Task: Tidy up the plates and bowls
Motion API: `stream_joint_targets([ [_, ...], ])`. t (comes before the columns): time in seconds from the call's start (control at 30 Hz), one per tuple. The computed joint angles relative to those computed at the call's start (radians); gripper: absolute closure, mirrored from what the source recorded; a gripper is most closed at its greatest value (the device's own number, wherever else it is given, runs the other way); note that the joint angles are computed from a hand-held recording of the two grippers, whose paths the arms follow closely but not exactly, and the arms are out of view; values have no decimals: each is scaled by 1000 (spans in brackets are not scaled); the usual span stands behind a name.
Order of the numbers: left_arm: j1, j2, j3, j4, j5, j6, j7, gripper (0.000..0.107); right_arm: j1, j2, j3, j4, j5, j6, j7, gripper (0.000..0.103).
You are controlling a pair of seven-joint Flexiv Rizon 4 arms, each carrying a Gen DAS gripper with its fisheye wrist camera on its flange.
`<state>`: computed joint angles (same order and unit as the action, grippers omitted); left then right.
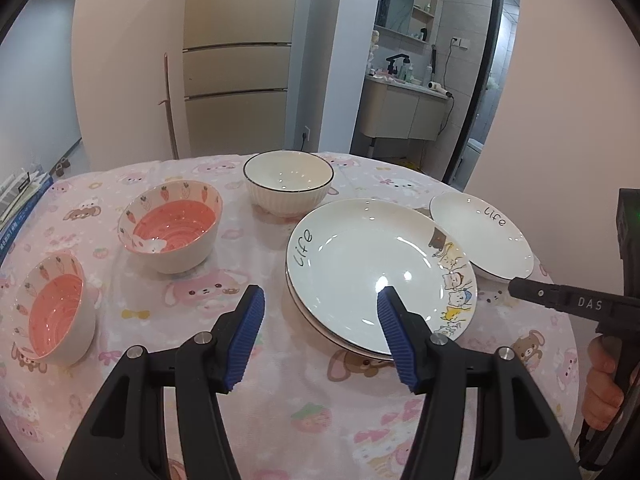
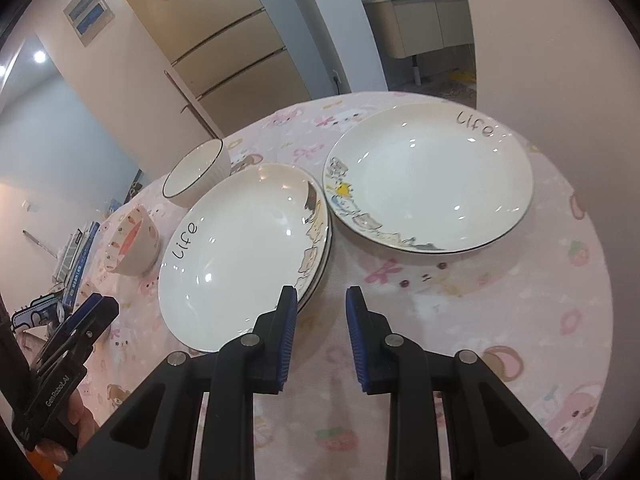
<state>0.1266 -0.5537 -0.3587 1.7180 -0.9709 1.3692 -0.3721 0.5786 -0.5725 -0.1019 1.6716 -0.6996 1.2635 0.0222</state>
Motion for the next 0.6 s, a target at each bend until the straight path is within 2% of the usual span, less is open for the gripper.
stream_joint_targets([
  [0.13, -1, 1, 8, -45, 4, -61, -14, 46, 12, 53, -38, 59, -61, 10, 51, 75],
  [0.2, -6, -5, -10, -77, -19, -42, 14, 44, 5, 76, -50, 84, -98, 18, 81, 75],
  [0.23, -3, -5, -33, -83, -45, -23, 49, 40, 0, 90, -58, 97, -121, 19, 99, 75],
  [0.27, -3, -7, -47, -97, -59, -25, 77, 31, -5, 105, -66, 112, -148, 23, 121, 75],
  [0.3, -7, -10, -50, -115, -61, -47, 88, 27, -13, 119, -76, 126, -181, 30, 150, 75],
  [0.43, -60, -51, -18, -211, -35, -126, 41, 9, -81, 161, -43, 156, -208, -6, 165, 74],
  [0.5, -103, -92, 19, -273, 23, -142, -37, 6, -119, 172, -28, 173, -215, -6, 188, 63],
  [0.53, -129, -118, 48, -313, 76, -158, -90, 6, -139, 174, -22, 183, -215, 4, 198, 48],
  [0.57, -152, -144, 76, -352, 133, -178, -140, 6, -157, 174, -23, 194, -220, 25, 215, 43],
  [0.6, -179, -176, 110, -405, 203, -209, -196, 6, -169, 173, -30, 203, -233, 46, 239, 43],
])
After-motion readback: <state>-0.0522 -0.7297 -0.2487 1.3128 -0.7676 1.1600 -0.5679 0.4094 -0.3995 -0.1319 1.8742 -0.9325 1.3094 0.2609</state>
